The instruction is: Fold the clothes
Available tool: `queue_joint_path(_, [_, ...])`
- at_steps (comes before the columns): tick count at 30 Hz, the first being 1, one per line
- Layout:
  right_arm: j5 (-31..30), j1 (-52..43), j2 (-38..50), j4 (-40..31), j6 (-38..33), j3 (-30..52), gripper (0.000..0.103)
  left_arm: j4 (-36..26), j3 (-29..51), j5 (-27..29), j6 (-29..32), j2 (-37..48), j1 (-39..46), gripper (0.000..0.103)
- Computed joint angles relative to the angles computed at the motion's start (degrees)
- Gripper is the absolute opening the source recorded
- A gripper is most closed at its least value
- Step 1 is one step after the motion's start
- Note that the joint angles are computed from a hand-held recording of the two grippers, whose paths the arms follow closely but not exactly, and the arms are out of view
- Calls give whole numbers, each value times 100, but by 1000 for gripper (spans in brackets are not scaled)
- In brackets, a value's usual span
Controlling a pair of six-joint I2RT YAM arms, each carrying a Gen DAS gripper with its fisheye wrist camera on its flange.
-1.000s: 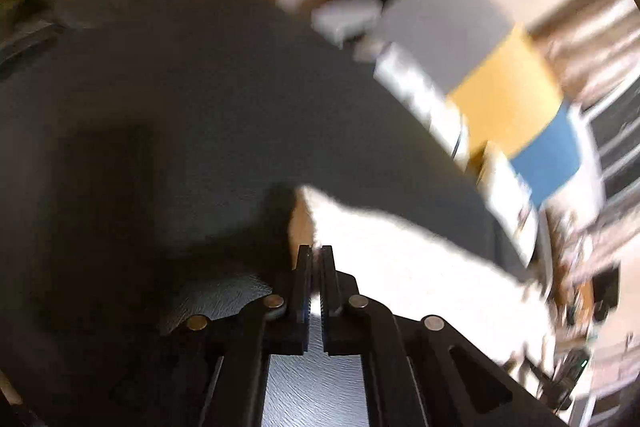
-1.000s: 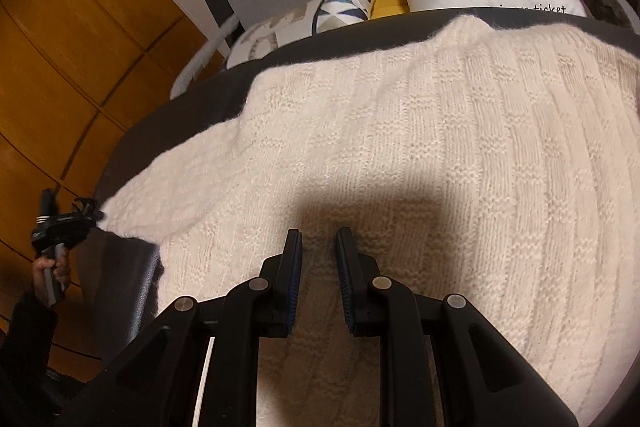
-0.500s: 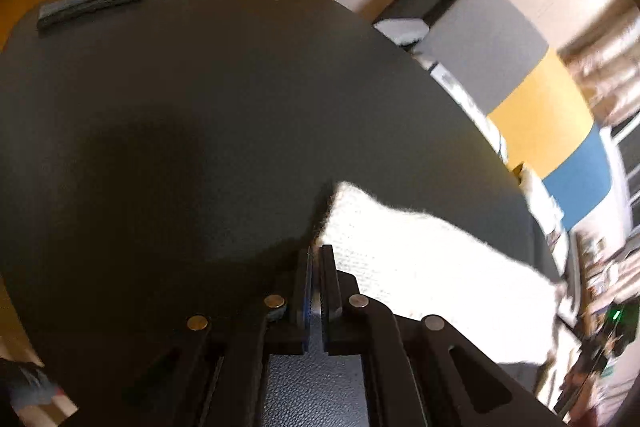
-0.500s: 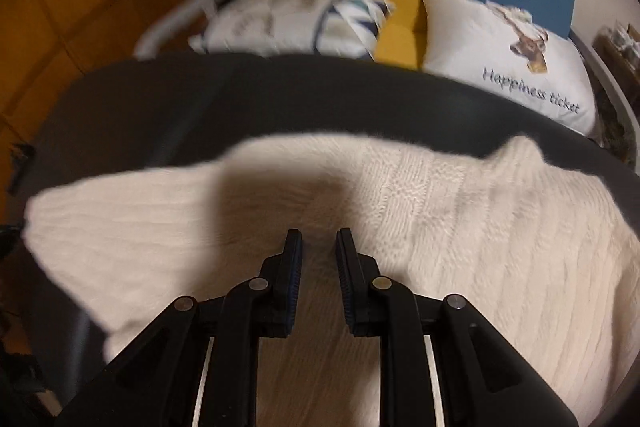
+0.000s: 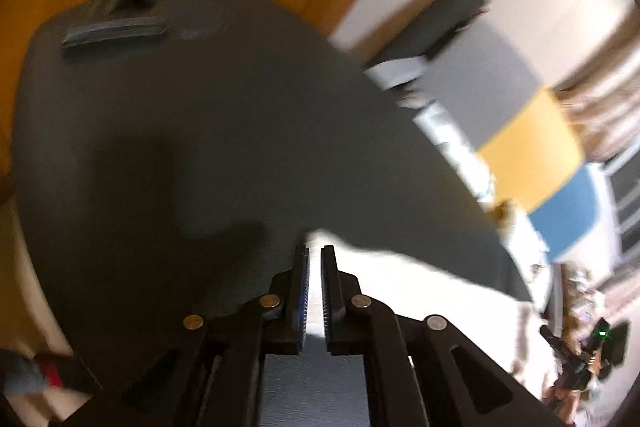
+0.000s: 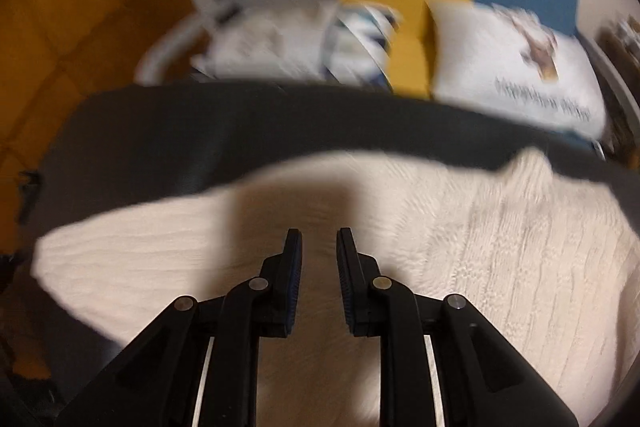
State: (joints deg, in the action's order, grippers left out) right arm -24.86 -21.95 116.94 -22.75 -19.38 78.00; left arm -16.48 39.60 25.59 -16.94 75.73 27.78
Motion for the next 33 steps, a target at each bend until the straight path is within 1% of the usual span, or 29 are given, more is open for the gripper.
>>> queue_joint_path(1, [-246, -28, -293, 61, -200, -310, 20, -50, 61, 111, 86, 4, -54, 8])
queue_joint_path(3, [-582, 12, -679, -200, -702, -769, 20, -124, 197, -2, 298, 99, -420, 8])
queue_joint_path(5, [-454, 144, -978, -143, -1027, -1303, 20, -122, 308, -305, 428, 379, -866, 8])
queue_joint_path(7, [-110, 289, -1134, 61, -1069, -1792, 20, -173, 451, -704, 449, 845, -1214, 8])
queue_joint_path(8, [33, 337, -1122, 177, -1030, -1923, 20, -209, 485, -1051, 378, 1106, -1326, 8])
queue_joint_path(9, [185, 386, -1021, 281, -951, -2012, 20, -173, 456, -1258, 294, 1267, -1372, 7])
queue_joint_path(10, [157, 370, -968, 457, -864, -2126, 20, 31, 257, -1173, 216, 1175, -1271, 7])
queue_joint_path(11, [-39, 298, -1032, 856, -772, -2382, 20, 152, 110, -1107, 145, 1084, -1178, 6])
queue_joint_path(12, [-172, 238, -1022, 989, -774, -2470, 20, 89, 74, -1088, 91, 992, -1108, 6])
queue_joint_path(13, [-345, 150, -983, 947, -781, -2441, 20, 39, 35, -1042, 59, 889, -1034, 6])
queue_joint_path(15, [-812, -116, -759, 395, -774, -2065, 20, -19, -49, -975, 95, 605, -996, 6])
queue_joint_path(16, [-940, -201, -753, 169, -717, -1955, 20, 2, -58, -914, 130, 491, -980, 6])
queue_joint_path(18, [-1275, -391, -1060, 28, -788, -2076, 20, 105, 54, -617, 164, 514, -891, 9])
queue_joint_path(19, [-1441, -412, -1166, -207, -971, -2080, 20, 156, 201, -565, 138, 657, -916, 11])
queue_joint_path(20, [-1560, -403, -1297, -525, -1214, -2102, 20, 118, 463, -862, 95, 925, -1088, 11])
queue_joint_path(21, [-1563, -375, -1471, -684, -1484, -2247, 20, -22, 682, -1190, 140, 1177, -1175, 11])
queue_joint_path(22, [-1511, -334, -1659, -803, -1728, -2417, 20, -218, 914, -1405, 193, 1491, -1197, 11])
queue_joint_path(23, [-1259, -249, -1850, -778, -1875, -2662, 20, -351, 1121, -1571, 224, 1752, -1203, 9])
queue_joint_path(24, [-857, -138, -1892, -690, -1940, -2864, 20, -332, 1251, -1624, 227, 1889, -1175, 9])
queue_joint_path(25, [-545, -48, -1854, -446, -1915, -3066, 20, -380, 1406, -1697, 201, 2008, -1181, 8])
queue_joint_path(26, [-738, -107, -1888, -133, -1891, -3256, 20, -563, 1588, -1796, 87, 2057, -1260, 8])
queue_joint_path(27, [-1042, -252, -1851, 47, -1868, -3363, 20, -664, 1664, -1819, -70, 1994, -1346, 6])
queue_joint_path(28, [-1223, -365, -1770, -110, -1823, -3265, 20, -629, 1608, -1723, -167, 1803, -1460, 5])
queue_joint_path(30, [-1639, -717, -1610, -703, -1570, -2909, 20, -538, 1409, -1262, -36, 1331, -1872, 7])
queue_joint_path(31, [-1781, -915, -1753, -813, -1560, -2919, 20, -509, 1350, -993, 61, 1140, -2120, 11])
queue_joint_path(32, [-1852, -1064, -1885, -1003, -1736, -2926, 20, -461, 1317, -751, 156, 988, -2443, 11])
queue_joint_path(33, [-1947, -1285, -2035, -1490, -2143, -2892, 20, -382, 1333, -564, 262, 913, -2922, 11])
